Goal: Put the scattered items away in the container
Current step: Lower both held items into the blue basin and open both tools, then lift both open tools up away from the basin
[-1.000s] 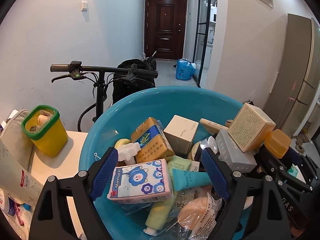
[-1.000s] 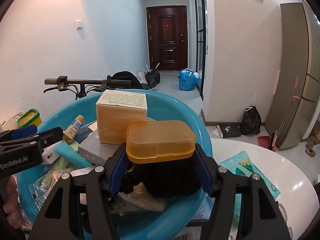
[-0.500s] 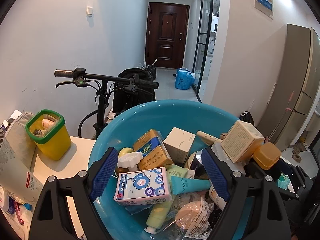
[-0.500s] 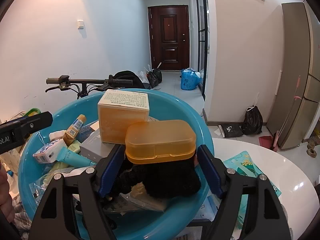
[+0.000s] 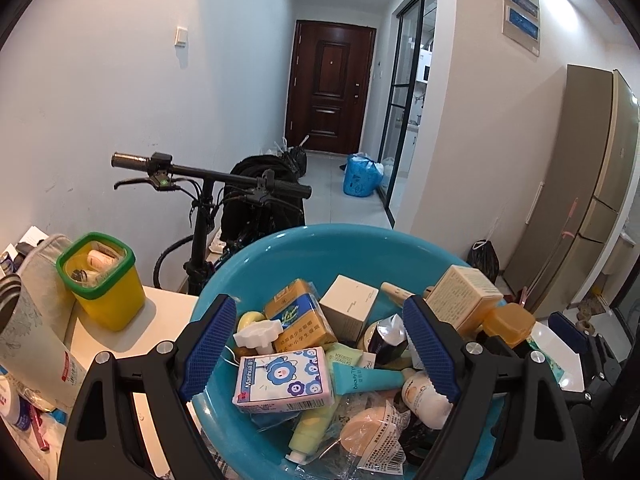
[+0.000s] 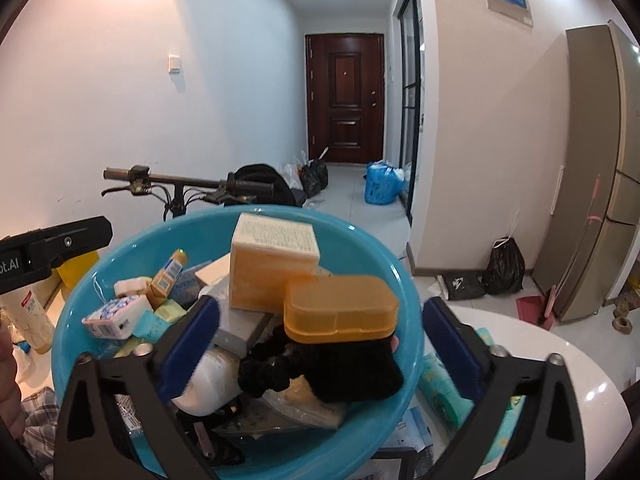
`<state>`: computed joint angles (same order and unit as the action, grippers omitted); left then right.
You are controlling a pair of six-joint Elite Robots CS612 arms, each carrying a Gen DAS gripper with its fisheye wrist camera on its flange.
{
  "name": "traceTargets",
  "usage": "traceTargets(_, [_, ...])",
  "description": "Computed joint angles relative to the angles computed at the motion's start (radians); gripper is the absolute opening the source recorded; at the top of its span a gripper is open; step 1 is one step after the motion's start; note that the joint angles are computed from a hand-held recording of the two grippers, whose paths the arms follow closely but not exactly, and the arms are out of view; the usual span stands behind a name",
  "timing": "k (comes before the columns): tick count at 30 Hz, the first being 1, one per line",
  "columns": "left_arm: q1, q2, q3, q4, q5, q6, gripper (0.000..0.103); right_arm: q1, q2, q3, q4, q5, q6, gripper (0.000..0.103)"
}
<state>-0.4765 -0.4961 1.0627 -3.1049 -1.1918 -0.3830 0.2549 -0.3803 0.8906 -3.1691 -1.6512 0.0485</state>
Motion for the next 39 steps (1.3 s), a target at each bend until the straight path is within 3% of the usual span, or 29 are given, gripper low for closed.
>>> traceTargets(22, [-0.032, -0.052, 0.085, -0.197, 0.06, 0.102, 0.088, -0.009, -0.048, 0.062, -0.109, 0.0, 0.047, 0.102])
traceTargets(26, [-0.038, -0.062, 0.105, -0.258, 0.067, 0.118, 0.103, -0.01, -0.061, 0.082, -0.146, 0.004, 0.053, 0.102])
traceTargets(39, [-0.044, -0.101, 0.167, -0.371, 0.061, 0.128, 0.103, -0.008, -0.104, 0.146, -0.267, 0.005, 0.061, 0.102])
